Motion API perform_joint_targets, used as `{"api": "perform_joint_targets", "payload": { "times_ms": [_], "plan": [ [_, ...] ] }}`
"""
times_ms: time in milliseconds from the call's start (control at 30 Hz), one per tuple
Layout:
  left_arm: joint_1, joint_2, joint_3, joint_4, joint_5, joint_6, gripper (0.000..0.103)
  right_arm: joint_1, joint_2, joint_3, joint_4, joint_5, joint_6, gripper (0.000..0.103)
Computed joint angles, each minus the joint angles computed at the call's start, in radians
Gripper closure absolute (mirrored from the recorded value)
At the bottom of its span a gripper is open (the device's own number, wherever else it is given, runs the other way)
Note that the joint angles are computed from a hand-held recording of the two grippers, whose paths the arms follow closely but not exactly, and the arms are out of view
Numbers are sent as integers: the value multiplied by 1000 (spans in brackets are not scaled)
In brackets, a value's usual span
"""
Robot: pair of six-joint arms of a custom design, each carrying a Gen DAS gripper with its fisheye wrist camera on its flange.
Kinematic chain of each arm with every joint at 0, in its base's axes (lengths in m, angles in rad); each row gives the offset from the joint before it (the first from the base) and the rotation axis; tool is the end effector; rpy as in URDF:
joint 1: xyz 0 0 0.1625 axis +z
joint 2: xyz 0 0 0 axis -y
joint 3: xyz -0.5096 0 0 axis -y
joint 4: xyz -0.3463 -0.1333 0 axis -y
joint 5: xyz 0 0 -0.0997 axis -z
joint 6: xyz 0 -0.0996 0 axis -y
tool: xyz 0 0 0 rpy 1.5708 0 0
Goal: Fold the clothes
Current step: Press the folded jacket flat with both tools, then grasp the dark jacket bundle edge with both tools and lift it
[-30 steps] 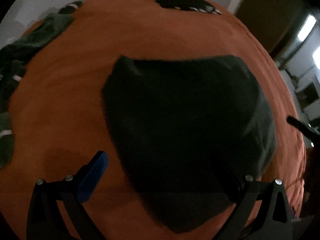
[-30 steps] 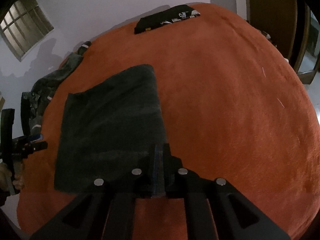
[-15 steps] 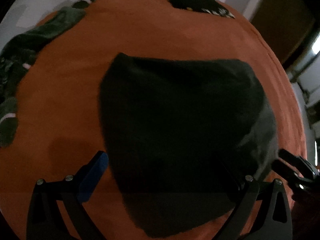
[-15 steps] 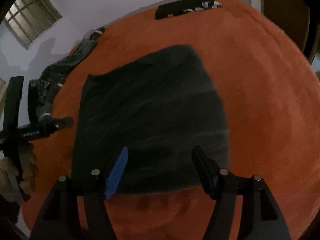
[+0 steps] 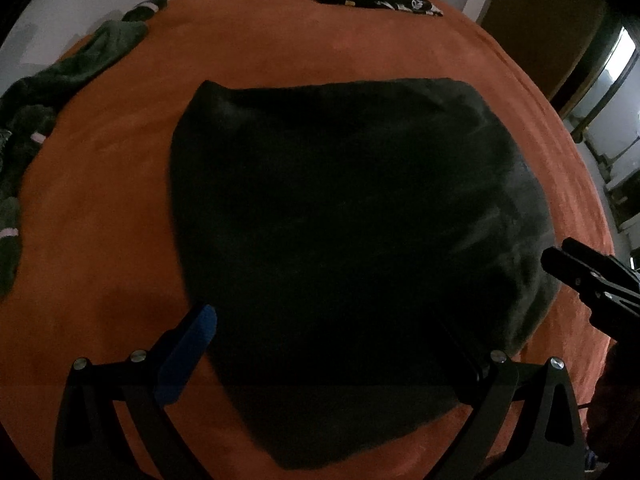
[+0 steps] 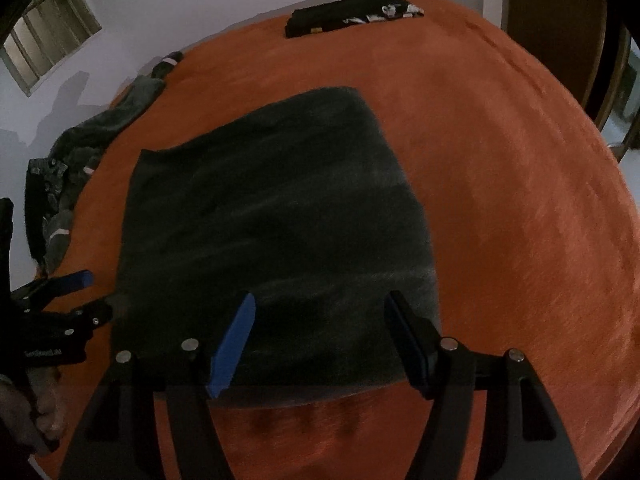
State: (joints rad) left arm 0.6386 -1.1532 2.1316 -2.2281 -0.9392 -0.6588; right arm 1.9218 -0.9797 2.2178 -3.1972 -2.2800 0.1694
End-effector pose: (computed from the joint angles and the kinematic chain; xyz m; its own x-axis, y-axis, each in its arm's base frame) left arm -0.2623 -0.4340 0.2333 -0.7285 0.2540 -0.6362 0.3995 0.9119 -0.0934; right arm 0.2424 -0.4629 0.2261 -0.8396 0.1175 0.5303 -0.1793 0.8616 -0.4748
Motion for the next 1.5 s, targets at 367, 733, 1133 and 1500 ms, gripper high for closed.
{"api": "perform_joint_targets", "payload": {
  "times_ms": [367, 733, 1133, 1500],
  "plan": [
    [138, -58, -20, -169, -50, 151, 0, -149, -135, -12, 29, 236, -233, 33],
    [333, -33, -69, -250, -194, 295, 0, -362, -163, -111, 230, 520, -338, 32],
    [467, 4, -134, -293, -434, 351, 2, -439, -106, -249, 475, 751, -381, 27],
    [546, 20, -178, -274, -634, 409, 1, -425, -8, -354, 551, 818, -352, 23]
  ]
}}
